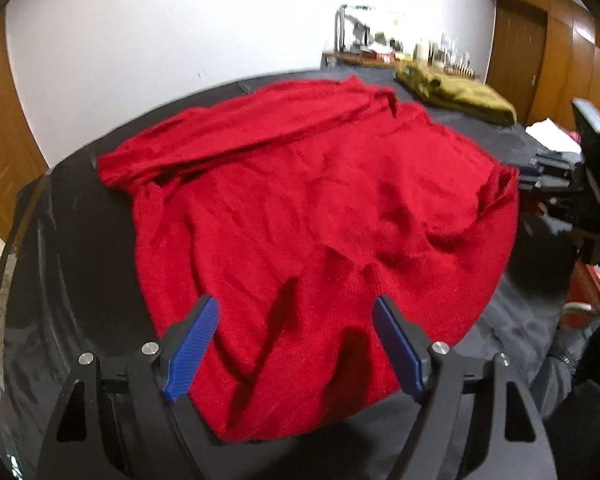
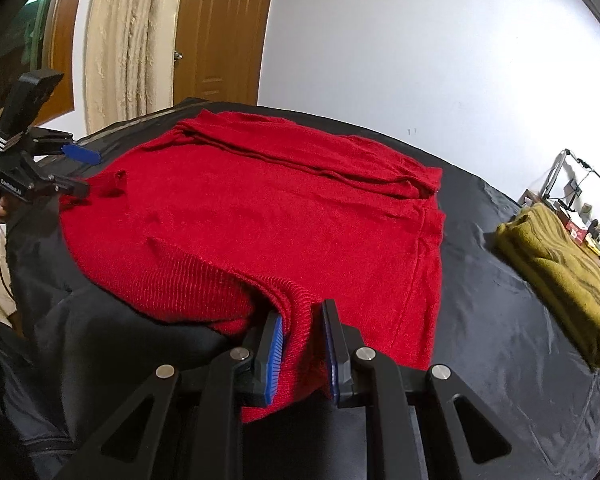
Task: Fold clothes
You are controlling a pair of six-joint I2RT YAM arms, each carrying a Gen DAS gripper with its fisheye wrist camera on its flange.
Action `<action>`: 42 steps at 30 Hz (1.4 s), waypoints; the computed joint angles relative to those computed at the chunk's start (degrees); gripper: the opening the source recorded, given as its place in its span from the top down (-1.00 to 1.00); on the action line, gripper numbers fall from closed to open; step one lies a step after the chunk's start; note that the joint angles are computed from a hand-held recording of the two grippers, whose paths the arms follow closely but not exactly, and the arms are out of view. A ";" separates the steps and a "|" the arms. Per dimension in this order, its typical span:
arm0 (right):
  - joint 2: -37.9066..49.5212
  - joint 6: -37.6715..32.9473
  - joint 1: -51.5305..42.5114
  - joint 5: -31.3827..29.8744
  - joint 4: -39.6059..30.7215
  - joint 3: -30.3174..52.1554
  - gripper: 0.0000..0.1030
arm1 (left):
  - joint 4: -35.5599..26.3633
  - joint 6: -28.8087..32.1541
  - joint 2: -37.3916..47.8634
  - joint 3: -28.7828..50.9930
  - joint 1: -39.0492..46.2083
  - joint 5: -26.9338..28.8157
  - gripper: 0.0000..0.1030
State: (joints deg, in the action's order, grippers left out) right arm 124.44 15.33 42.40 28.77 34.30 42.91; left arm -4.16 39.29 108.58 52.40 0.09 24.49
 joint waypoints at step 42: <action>4.28 -13.67 12.17 6.47 0.95 3.26 -0.32 | -0.75 -21.59 -21.43 2.51 9.22 21.55 0.87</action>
